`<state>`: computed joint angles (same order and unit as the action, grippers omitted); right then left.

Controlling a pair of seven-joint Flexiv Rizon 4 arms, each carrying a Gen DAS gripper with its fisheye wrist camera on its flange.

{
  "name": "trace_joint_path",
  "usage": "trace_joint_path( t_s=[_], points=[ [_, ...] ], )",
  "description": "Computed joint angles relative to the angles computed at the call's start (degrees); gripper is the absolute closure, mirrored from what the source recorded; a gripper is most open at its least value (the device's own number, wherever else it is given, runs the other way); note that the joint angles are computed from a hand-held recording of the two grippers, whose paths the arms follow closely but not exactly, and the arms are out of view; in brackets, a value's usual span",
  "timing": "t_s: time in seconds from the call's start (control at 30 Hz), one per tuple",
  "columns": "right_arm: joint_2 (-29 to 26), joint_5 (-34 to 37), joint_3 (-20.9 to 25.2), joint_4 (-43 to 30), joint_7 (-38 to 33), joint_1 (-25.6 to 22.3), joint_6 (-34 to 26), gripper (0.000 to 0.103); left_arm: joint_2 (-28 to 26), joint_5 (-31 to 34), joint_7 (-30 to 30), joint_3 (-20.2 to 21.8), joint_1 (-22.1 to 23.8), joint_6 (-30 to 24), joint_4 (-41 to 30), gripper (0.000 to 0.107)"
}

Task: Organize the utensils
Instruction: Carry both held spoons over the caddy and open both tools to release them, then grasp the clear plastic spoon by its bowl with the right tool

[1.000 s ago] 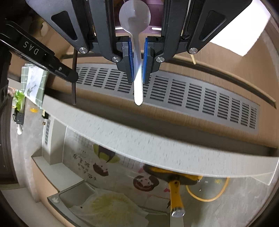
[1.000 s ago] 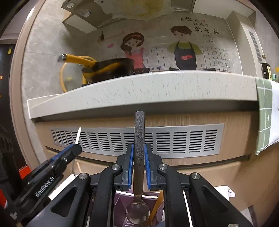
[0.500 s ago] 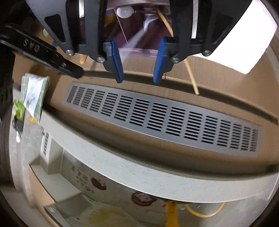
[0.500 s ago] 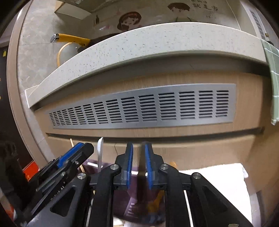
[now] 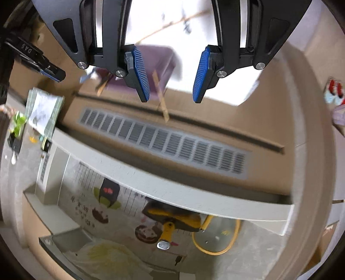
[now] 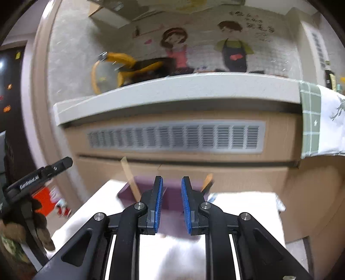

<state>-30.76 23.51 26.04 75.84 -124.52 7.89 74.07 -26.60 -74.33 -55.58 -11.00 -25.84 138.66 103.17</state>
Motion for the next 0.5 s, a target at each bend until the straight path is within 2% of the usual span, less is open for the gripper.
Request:
trace_joint_path(
  t_s=[0.03,0.1,0.17,0.2,0.37,0.5],
  points=[
    [0.6,0.7,1.6,0.8,-1.6,-1.5,-2.2,0.086,1.3,-1.3,0.2,-0.2,-0.5,0.0,2.0,0.064],
    [2.1,3.5,4.7,2.0,-6.1,-4.7,-10.5,0.085,4.2,-1.3,-1.9,-0.3,-1.1,-1.0,7.5,0.064],
    [3.1,5.2,5.8,3.2,-9.9,-6.2,-18.7,0.085,5.8,-4.1,-1.5,-0.5,-2.2,-1.0,11.1,0.064],
    [3.5,5.4,5.6,4.2,-11.3,-6.0,-20.6,0.084,6.3,-5.4,-1.7,-0.6,-2.7,-0.9,12.5,0.064],
    [5.6,1.9,2.5,11.3,-17.6,0.2,-22.3,0.084,8.4,-10.7,-7.5,-1.1,-3.4,-2.3,19.0,0.064],
    [4.5,1.7,0.5,10.8,-19.4,4.4,-26.2,0.084,9.4,-13.4,-10.6,-1.3,-3.6,-2.7,22.4,0.064]
  ],
)
